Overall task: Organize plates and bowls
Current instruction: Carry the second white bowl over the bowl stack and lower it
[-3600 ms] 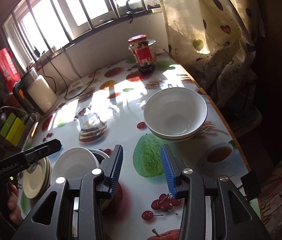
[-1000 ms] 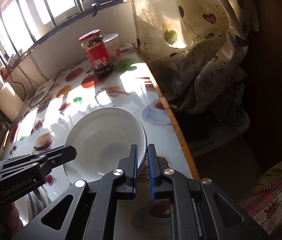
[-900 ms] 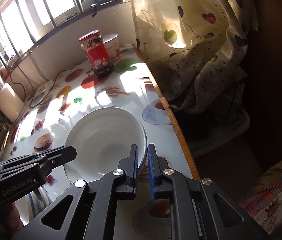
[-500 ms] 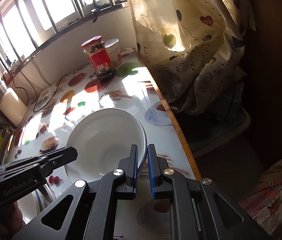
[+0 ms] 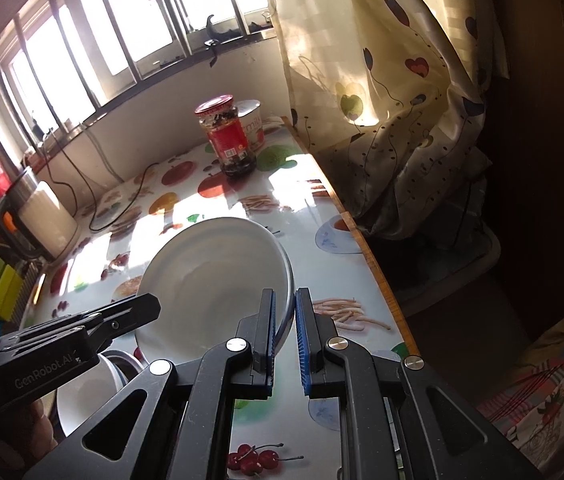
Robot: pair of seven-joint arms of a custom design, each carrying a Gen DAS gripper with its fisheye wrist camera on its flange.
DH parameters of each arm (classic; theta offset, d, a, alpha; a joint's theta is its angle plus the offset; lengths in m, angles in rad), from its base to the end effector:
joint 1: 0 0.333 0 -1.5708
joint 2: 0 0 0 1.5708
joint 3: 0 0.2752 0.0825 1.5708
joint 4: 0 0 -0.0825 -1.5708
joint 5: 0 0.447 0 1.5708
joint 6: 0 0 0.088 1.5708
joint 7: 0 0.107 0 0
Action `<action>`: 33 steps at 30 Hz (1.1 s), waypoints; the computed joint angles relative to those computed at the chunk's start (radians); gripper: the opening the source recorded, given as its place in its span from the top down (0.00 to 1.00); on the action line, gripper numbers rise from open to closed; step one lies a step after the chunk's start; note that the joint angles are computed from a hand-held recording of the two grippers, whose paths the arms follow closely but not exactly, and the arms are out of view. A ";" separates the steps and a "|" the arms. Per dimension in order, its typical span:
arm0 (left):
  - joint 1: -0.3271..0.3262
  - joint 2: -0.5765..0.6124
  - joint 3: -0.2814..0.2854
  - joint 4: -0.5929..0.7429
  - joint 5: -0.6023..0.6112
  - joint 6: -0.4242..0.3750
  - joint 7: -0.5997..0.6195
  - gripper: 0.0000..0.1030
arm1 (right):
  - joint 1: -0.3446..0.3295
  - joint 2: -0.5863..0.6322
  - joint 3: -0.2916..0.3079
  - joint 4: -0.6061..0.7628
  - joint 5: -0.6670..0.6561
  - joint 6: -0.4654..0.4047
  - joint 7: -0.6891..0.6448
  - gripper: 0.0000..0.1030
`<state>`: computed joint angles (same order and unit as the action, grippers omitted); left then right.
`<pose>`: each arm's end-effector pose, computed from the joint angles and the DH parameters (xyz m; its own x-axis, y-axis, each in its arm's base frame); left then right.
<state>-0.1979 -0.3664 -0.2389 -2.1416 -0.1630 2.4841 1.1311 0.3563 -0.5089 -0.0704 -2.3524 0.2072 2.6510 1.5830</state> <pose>0.5134 -0.2524 0.5793 -0.0312 -0.9397 0.3406 -0.8177 -0.1720 -0.5494 0.5100 0.1408 0.5608 0.2202 -0.9455 -0.2400 -0.7198 0.0085 -0.6942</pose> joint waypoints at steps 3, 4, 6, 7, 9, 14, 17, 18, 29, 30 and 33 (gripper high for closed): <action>-0.003 -0.044 0.007 -0.034 -0.011 0.007 0.006 0.88 | 0.001 -0.033 0.014 -0.020 -0.008 0.004 0.015 0.90; -0.003 -0.059 0.009 -0.045 -0.013 0.007 0.009 0.88 | 0.002 -0.043 0.018 -0.026 -0.013 0.005 0.020 0.90; -0.003 -0.091 0.012 -0.068 -0.022 0.010 0.011 0.88 | 0.008 -0.061 0.023 -0.035 -0.021 0.005 0.031 0.90; -0.004 -0.107 0.014 -0.081 -0.028 0.011 0.013 0.88 | 0.011 -0.070 0.025 -0.040 -0.025 0.005 0.035 0.90; -0.003 -0.136 0.018 -0.102 -0.036 0.009 0.017 0.88 | 0.018 -0.088 0.030 -0.049 -0.034 0.004 0.047 0.90; 0.003 -0.211 0.021 -0.160 -0.048 0.012 0.016 0.88 | 0.040 -0.129 0.040 -0.072 -0.054 0.009 0.070 0.89; 0.005 -0.262 0.026 -0.198 -0.060 0.013 0.016 0.88 | 0.056 -0.153 0.042 -0.087 -0.063 0.009 0.079 0.89; 0.006 -0.277 0.027 -0.210 -0.062 0.015 0.016 0.88 | 0.060 -0.159 0.044 -0.090 -0.067 0.007 0.082 0.89; 0.028 -0.412 0.032 -0.306 -0.067 -0.012 0.003 0.88 | 0.113 -0.192 0.056 -0.113 -0.085 0.003 0.106 0.89; 0.030 -0.421 0.033 -0.312 -0.066 -0.014 0.003 0.88 | 0.117 -0.192 0.057 -0.114 -0.086 0.003 0.106 0.89; 0.034 -0.447 0.034 -0.330 -0.066 -0.024 -0.003 0.88 | 0.129 -0.195 0.056 -0.118 -0.084 0.002 0.105 0.89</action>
